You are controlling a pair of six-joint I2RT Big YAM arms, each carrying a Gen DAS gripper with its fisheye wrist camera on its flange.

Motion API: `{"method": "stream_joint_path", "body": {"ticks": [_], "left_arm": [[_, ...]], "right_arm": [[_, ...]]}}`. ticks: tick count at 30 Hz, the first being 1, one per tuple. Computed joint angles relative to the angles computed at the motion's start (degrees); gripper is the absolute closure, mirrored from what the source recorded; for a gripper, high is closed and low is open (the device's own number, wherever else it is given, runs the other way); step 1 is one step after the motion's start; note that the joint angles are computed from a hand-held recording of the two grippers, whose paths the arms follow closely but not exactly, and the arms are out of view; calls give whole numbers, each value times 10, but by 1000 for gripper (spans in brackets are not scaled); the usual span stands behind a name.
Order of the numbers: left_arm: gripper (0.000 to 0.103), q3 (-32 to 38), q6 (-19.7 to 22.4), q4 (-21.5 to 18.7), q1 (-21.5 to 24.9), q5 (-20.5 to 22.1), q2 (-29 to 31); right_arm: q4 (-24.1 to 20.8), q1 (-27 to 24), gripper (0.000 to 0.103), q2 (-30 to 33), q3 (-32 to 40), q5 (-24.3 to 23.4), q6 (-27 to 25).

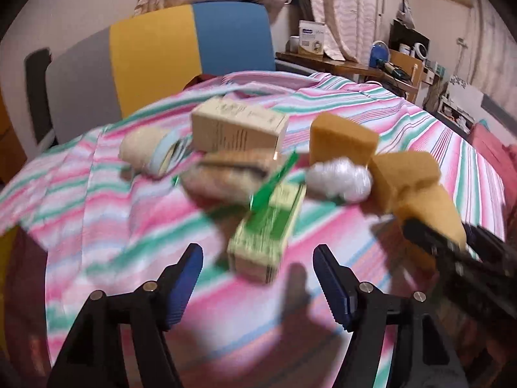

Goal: Organize objects
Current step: 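Grasp the green essential-oil box with the left gripper while the right holds the sponge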

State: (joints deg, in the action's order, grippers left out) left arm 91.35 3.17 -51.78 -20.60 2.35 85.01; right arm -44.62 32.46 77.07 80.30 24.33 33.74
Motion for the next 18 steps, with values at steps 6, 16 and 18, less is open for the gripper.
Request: {"method": "stream_joint_path", "body": {"ticks": [6,16,18], "left_arm": [[48,48,10,-30,7,24,49],[72,-37,24,15,18,37,-20],[72,-58,24,24,19,38,-40]], "right_arm": [[-1,-1,46,0,0,-4,3],[3,2,46,-1,-2,-2,-2],[3,3,46,0,0,0,-7]]}}
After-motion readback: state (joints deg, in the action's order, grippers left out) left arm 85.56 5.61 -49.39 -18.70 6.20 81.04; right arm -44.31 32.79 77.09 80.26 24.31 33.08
